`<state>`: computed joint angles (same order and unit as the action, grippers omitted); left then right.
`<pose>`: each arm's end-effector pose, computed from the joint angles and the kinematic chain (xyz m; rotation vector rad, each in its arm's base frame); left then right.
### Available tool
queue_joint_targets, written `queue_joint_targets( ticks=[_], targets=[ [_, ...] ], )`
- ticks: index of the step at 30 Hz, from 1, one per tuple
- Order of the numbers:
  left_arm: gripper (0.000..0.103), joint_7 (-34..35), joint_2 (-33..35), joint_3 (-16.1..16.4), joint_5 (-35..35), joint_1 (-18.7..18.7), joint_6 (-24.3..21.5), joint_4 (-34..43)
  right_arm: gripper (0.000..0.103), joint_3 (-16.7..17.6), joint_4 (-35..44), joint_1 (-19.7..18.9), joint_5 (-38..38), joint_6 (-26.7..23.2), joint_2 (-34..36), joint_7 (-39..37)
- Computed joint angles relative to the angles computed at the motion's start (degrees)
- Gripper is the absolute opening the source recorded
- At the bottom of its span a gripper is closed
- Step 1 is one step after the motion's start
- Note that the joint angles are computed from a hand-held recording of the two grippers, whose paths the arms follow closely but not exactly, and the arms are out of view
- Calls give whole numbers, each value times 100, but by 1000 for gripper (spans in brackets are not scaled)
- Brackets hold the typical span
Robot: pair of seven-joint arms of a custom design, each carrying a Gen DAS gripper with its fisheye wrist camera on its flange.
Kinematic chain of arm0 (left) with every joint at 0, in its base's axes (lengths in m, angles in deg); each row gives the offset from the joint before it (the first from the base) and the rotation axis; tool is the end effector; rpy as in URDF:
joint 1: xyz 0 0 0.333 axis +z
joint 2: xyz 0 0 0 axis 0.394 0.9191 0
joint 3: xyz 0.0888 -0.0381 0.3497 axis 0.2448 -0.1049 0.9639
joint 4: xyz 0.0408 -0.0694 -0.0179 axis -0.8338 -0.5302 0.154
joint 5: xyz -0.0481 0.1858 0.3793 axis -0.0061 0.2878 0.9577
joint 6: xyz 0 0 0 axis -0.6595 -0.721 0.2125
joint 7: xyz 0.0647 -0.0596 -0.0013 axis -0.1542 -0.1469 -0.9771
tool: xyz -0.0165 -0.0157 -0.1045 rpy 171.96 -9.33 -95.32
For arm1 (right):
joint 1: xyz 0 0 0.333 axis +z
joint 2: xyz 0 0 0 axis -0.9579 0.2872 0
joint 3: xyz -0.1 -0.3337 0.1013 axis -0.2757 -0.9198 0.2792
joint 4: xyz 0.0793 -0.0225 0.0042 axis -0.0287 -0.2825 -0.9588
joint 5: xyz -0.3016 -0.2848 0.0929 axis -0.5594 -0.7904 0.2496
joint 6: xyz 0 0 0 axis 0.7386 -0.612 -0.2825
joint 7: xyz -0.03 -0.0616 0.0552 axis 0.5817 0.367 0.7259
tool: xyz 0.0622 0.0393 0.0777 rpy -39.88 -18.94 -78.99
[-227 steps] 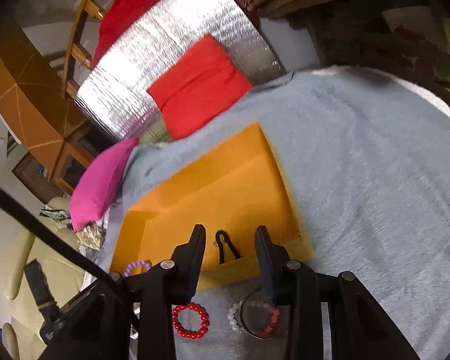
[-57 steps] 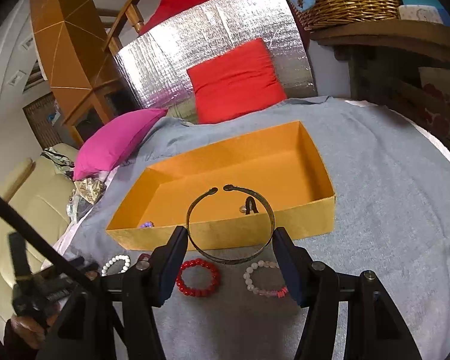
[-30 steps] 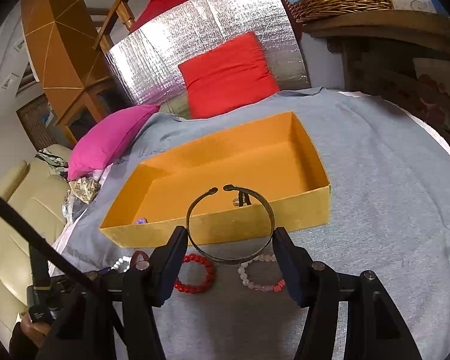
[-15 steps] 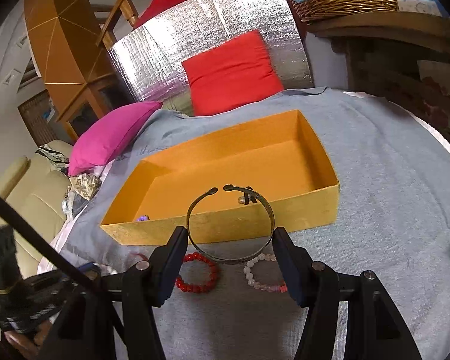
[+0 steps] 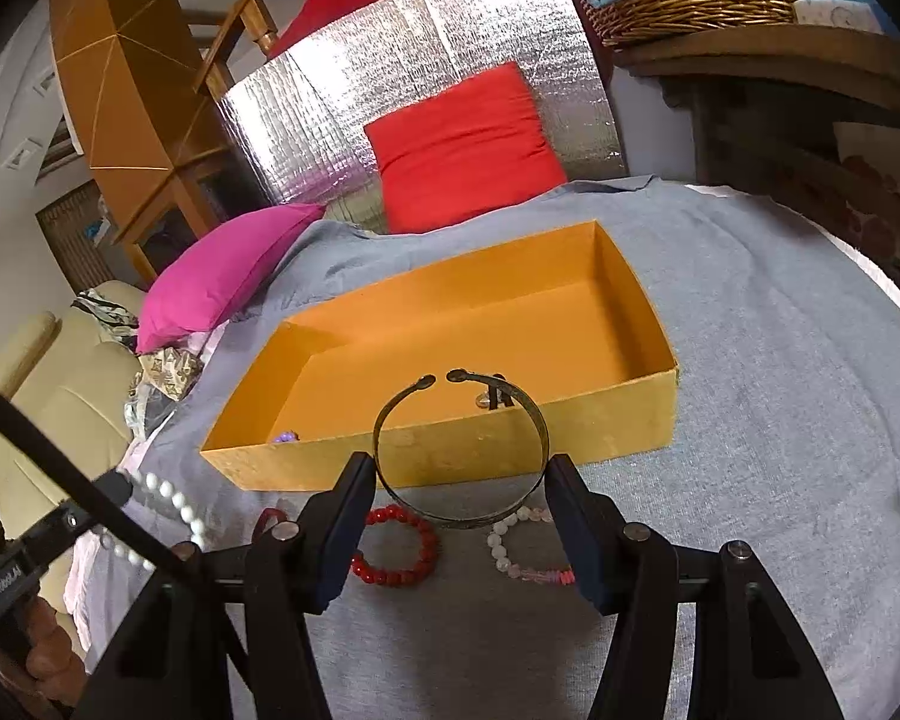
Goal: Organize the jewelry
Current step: 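Lower the white bracelet into the box with the left gripper while the right releases the bangle inside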
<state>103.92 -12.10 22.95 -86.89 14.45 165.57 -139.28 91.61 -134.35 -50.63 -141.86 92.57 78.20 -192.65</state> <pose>0.6091 -0.2016 0.5346 -1.2589 2.2666 -1.4598 0.5423 0.3218 0.4861 -1.2211 1.8635 -0.6529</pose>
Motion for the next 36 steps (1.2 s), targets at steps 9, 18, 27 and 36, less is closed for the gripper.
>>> queue_joint_targets(
  ticks=[9,18,27,36],
  targets=[
    [10,-677,1017,-270,550,-166,1044,1174,62,-210,891,-21,-660,374,664,292],
    [10,-2721,1996,-101,2511,-342,1040,1927,62,-668,1824,169,267,866,1602,-860],
    [10,-3459,2320,-402,3540,-80,798,2132,62,-1078,2061,364,993,862,1910,-1344],
    [23,-3963,2320,-460,4117,-29,755,2114,78,-1333,2022,491,1590,1139,1949,-1710]
  ],
)
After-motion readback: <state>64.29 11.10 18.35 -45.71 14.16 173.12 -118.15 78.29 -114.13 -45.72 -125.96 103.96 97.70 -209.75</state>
